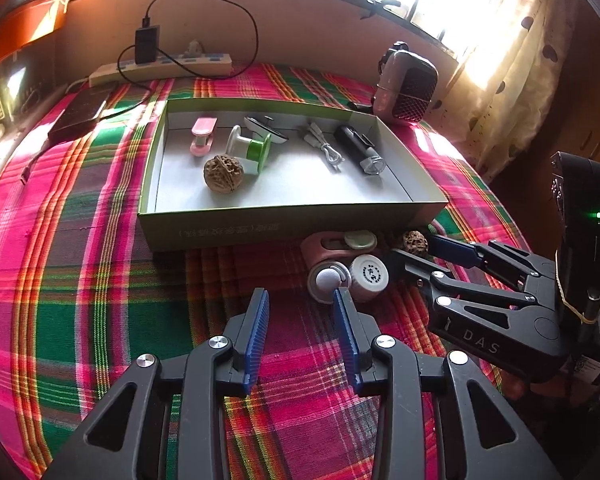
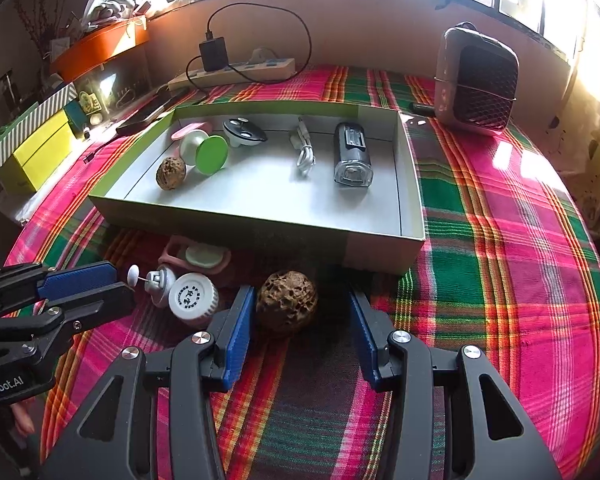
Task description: Organize objects
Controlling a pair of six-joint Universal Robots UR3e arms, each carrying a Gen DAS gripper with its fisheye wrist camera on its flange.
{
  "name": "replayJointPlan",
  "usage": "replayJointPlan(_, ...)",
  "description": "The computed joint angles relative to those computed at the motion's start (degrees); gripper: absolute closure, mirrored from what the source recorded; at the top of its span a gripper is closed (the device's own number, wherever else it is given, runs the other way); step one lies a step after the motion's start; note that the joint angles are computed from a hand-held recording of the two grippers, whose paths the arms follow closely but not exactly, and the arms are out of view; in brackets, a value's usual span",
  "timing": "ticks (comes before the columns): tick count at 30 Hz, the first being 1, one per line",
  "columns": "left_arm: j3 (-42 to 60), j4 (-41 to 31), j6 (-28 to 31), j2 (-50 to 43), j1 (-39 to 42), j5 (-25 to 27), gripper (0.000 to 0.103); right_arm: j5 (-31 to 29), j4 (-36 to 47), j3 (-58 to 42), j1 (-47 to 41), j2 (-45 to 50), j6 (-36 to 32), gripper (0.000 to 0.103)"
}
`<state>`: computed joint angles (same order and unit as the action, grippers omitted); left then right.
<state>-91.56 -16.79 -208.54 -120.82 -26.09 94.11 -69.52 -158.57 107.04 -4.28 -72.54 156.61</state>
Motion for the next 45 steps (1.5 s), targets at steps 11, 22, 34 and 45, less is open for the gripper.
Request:
replayJointPlan(11,4.7,-2.6,-1.0,-2.8,0.0,-0.9,0.070,1.6,1.3,-1.0,-0.4,0.4,-2.0,0.068)
replayJointPlan(22,8.7,-4.9,-2.6,-5.1,0.2,-0.6,0.070,2.9,2.1,-1.2,-1.2,0.4,-2.8,0.070)
replayJointPlan(34,12.1,-8.0,-2.7,-6.3,0.1,0.4,0.070,3.1,2.2,-1.0,-1.4,0.2,-2.7,0.070)
replayJointPlan(45,12.0,-7.5,-2.7,-6.4,0.2,-0.1,0.078,3.0,2.3,-1.1,-1.4,0.2,-2.7,0.070)
